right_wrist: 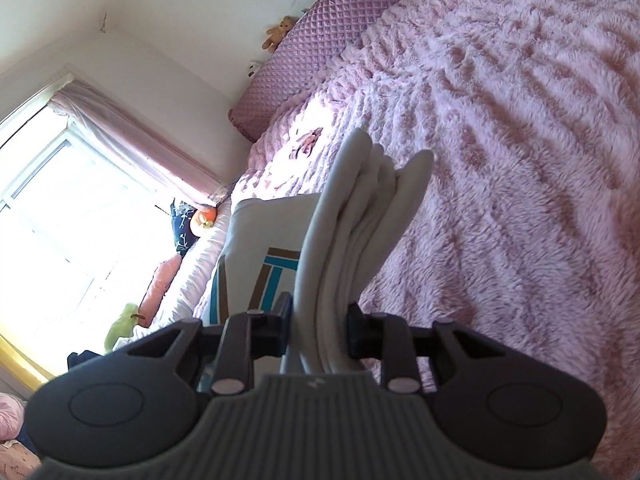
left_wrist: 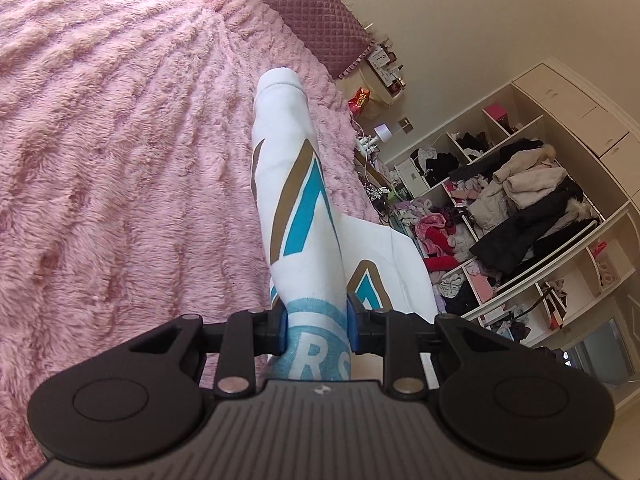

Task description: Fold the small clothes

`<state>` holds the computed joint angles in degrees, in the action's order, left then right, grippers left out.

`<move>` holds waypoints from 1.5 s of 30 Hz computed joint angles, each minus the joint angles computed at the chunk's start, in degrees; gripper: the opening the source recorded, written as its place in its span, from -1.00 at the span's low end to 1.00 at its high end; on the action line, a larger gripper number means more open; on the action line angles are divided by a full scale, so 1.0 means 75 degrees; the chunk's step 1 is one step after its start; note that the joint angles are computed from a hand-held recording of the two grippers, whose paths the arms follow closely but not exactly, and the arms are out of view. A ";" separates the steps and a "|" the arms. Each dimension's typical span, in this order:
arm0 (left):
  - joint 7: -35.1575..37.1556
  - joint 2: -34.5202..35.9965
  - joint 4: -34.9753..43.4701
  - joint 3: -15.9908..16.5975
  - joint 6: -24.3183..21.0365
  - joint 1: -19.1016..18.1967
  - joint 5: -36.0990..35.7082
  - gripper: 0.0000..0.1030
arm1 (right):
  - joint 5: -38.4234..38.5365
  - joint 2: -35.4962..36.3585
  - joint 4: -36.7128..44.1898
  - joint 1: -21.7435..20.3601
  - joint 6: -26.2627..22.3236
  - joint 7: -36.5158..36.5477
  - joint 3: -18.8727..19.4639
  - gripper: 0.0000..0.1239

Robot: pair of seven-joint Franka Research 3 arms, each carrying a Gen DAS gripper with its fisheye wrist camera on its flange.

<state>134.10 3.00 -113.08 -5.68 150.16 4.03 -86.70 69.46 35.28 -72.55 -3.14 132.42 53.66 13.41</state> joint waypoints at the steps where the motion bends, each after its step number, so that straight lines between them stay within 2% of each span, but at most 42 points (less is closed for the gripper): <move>1: 0.0016 -0.0089 -0.0130 0.0032 -0.0037 0.0037 -0.0011 -0.43 | 0.0052 -0.0100 -0.0178 0.0025 0.0046 -0.0061 0.0044 -0.65; 6: 0.0275 -0.0266 -0.0681 0.0237 -0.0346 0.0198 -0.0172 -0.43 | 0.0305 -0.0529 -0.1051 0.0224 0.0255 -0.0313 0.0033 -0.65; 10: 0.0481 -0.0038 -0.0874 0.0308 -0.0603 0.0320 -0.0429 -0.43 | 0.0346 -0.0586 -0.1490 0.0379 0.0404 -0.0429 -0.0107 -0.66; 16: 0.0410 0.0527 -0.0939 0.0228 -0.0638 0.0496 -0.0494 -0.43 | -0.0435 -0.0134 -0.1368 0.0599 0.0545 0.0126 -0.0365 -0.67; 19: 0.0556 0.0654 -0.0986 0.0198 -0.0640 0.0619 -0.0641 -0.42 | -0.0574 0.0054 -0.1332 0.0472 0.0609 0.0158 -0.0307 -0.67; 22: 0.0418 0.0787 -0.0974 0.0185 -0.0643 0.0705 -0.0293 -0.40 | -0.0707 0.0222 -0.1242 0.0319 0.0444 0.0075 -0.0245 -0.67; 24: 0.0418 0.0799 -0.1015 0.0119 -0.0345 0.0669 -0.0060 -0.34 | -0.0812 0.0357 -0.1149 0.0244 0.0315 0.0004 -0.0220 -0.64; 26: 0.0425 0.0778 -0.1062 0.0062 -0.0166 0.0658 -0.0008 -0.27 | -0.0816 0.0393 -0.1190 0.0201 0.0359 0.0053 -0.0207 -0.40; 29: 0.0188 0.0511 -0.1225 0.0065 -0.0045 0.0664 0.0285 -0.27 | -0.0754 0.0438 -0.1173 0.0090 0.0310 0.0307 -0.0177 -0.39; 32: 0.0194 -0.0117 -0.1596 0.0106 0.0491 0.0560 0.0869 -0.27 | -0.0719 0.0151 -0.1335 0.0042 0.0583 -0.0001 -0.0173 -0.38; 34: 0.0530 -0.0590 -0.1861 0.0160 0.0816 0.0447 0.0792 -0.27 | -0.0551 -0.0108 -0.1441 0.0032 0.0924 -0.0516 -0.0126 -0.38; 39: 0.1011 -0.1731 -0.2504 0.0364 0.0823 -0.0043 0.0560 -0.26 | -0.0151 -0.0350 -0.1174 0.0309 0.1867 -0.2228 0.0041 -0.54; 42: 0.1072 -0.2140 -0.2868 0.0304 0.1119 -0.0477 0.0760 -0.19 | -0.0768 -0.0013 -0.0624 0.0668 0.1970 -0.2302 -0.0082 -0.60; 45: 0.0992 -0.2277 -0.3161 0.0424 0.0987 -0.0833 0.0919 -0.19 | -0.1476 0.0470 -0.0040 0.0894 0.1898 -0.1884 -0.0150 -0.63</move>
